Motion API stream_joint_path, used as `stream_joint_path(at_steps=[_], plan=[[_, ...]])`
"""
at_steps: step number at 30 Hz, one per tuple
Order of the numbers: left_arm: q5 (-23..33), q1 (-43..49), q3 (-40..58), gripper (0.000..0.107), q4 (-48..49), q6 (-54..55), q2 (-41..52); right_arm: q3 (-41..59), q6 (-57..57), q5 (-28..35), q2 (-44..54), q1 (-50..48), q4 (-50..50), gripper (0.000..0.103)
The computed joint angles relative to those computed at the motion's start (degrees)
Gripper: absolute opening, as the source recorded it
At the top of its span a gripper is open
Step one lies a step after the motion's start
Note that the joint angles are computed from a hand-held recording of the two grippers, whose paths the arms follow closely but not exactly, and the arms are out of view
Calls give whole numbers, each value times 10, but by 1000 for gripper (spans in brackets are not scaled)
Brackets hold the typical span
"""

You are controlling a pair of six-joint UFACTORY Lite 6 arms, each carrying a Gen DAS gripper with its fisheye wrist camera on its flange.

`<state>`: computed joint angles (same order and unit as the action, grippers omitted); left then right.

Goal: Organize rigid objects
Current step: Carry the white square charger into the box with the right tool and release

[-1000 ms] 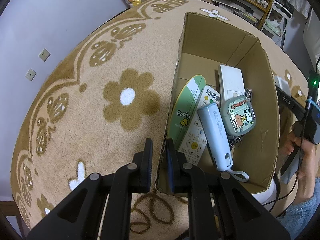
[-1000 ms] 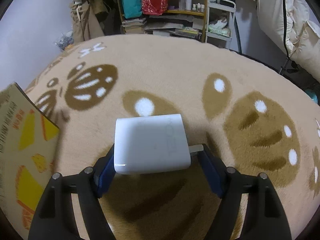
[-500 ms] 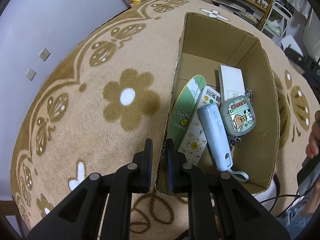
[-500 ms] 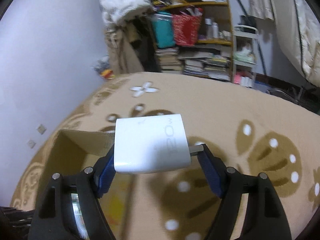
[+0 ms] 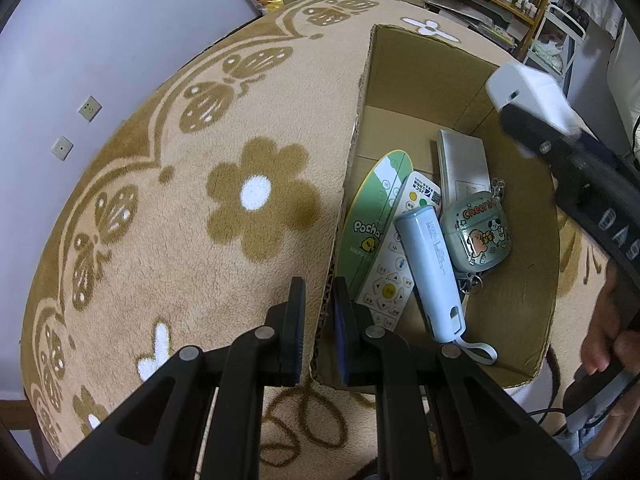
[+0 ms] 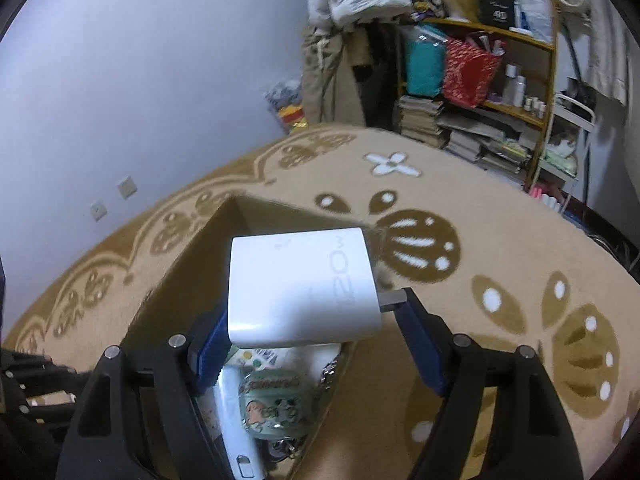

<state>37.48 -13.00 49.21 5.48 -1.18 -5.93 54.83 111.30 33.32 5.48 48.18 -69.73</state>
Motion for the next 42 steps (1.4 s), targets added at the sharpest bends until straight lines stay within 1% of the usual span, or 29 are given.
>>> stream_joint_path(at_steps=[3,10,16,21,26,27,29,35,37,39,42], plan=[[-1,0,-1,13,-1,1,0,19,-24,13,25,14,7,82],[-4,-3,-5,13,3,-3,-2,64,-96,44,76,27,72,82],[-3,-1,-3,13,0,-3,-2,80,-129,61,80,33,98,83],[-4,6,-3,14,-12,9,-1,90,-141,71,84,43,106,85],[-12,-8,-11,13,10,-15,-15,65,-126,53,35,41,105,86],[-11,-11,-11,13,17,-24,-16,58,-118,56,21,42,106,88],[-6,-14,-6,13,22,-36,-16,51,-115,72,0,45,112,92],[1,-30,-10,19,65,-75,-33,26,-114,119,-69,55,138,94],[4,-30,-13,19,65,-79,-46,18,-118,141,-93,63,146,97],[8,-29,-15,20,60,-85,-70,10,-113,169,-116,79,148,102],[13,-39,-21,35,63,-94,-117,-2,-105,209,-148,107,150,103]])
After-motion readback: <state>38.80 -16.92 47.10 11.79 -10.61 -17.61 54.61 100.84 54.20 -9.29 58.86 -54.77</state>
